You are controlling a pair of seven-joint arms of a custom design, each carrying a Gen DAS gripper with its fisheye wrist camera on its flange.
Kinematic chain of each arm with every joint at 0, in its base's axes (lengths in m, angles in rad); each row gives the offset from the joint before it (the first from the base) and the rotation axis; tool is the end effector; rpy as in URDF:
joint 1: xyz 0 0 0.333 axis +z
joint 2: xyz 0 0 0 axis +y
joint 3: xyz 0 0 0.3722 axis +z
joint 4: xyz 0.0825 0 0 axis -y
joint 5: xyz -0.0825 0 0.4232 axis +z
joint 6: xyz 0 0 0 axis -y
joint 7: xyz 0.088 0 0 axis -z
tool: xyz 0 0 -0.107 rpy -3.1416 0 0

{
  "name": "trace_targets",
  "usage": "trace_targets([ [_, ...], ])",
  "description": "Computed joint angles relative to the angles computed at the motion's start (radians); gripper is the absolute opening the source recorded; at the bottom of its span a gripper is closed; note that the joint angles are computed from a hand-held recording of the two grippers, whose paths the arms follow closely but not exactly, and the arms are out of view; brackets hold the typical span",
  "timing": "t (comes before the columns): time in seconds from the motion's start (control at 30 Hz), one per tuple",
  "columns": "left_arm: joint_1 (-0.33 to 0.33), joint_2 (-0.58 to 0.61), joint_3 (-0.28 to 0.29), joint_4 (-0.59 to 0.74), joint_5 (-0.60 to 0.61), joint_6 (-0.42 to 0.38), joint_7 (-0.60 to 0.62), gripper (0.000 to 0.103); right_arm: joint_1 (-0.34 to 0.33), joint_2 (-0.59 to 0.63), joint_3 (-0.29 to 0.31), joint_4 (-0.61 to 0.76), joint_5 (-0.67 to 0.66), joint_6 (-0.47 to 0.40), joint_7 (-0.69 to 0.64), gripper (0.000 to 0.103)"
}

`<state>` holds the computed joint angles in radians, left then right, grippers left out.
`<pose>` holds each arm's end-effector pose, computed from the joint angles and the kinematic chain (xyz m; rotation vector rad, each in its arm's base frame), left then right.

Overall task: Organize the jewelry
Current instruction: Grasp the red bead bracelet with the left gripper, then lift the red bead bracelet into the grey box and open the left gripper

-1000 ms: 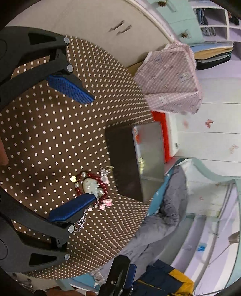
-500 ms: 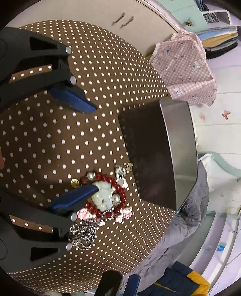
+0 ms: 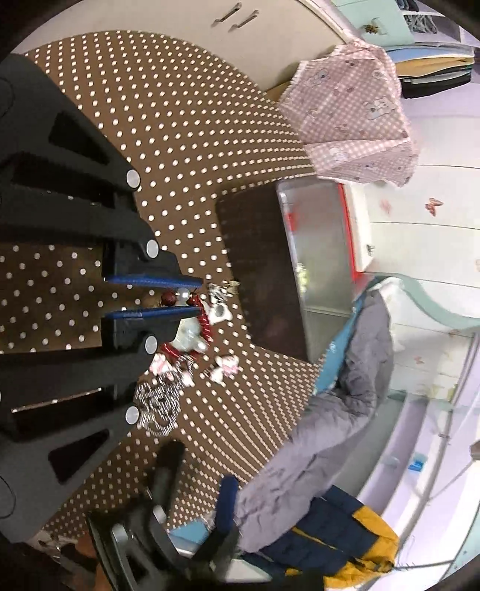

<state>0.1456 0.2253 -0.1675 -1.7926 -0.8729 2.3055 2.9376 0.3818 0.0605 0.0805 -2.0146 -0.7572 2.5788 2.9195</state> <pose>0.6979 -0.0218 0.5003 -0.9514 2.5763 -1.1325 0.5694 0.2960 0.5121 -1.4621 2.0652 -0.6411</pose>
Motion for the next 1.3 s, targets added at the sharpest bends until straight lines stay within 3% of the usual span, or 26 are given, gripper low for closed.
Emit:
trace_targets([
  [0.27, 0.017, -0.062, 0.018, -0.022, -0.107, -0.037, 0.066, 0.009, 0.021, 0.043, 0.001, 0.031, 0.04, 0.025, -0.096, 0.094],
  [0.57, 0.035, -0.079, 0.053, 0.003, -0.177, -0.079, 0.102, 0.009, 0.038, 0.09, -0.016, 0.059, 0.13, 0.023, -0.19, 0.067],
  [0.63, 0.037, -0.074, 0.057, 0.008, -0.177, -0.078, 0.093, 0.009, 0.046, 0.093, -0.019, 0.06, 0.129, 0.017, -0.2, 0.059],
  [0.73, 0.038, -0.064, 0.059, 0.012, -0.166, -0.067, 0.073, 0.009, 0.066, 0.099, -0.025, 0.076, 0.089, -0.037, -0.2, 0.035],
  [0.8, 0.039, -0.055, 0.057, 0.014, -0.157, -0.06, 0.059, 0.009, 0.066, 0.096, -0.025, 0.072, 0.087, -0.04, -0.205, 0.011],
  [0.9, 0.044, -0.048, 0.054, 0.015, -0.145, -0.057, 0.041, 0.009, 0.052, 0.08, -0.019, 0.048, 0.141, 0.019, -0.238, 0.002],
  [1.0, 0.05, -0.047, 0.052, 0.015, -0.145, -0.058, 0.033, 0.009, 0.052, 0.059, -0.025, 0.029, 0.113, 0.063, -0.2, 0.001],
  [1.3, 0.061, -0.048, 0.049, 0.035, -0.177, -0.066, 0.044, 0.009, 0.024, 0.01, -0.019, 0.036, 0.024, 0.091, -0.164, 0.001],
])
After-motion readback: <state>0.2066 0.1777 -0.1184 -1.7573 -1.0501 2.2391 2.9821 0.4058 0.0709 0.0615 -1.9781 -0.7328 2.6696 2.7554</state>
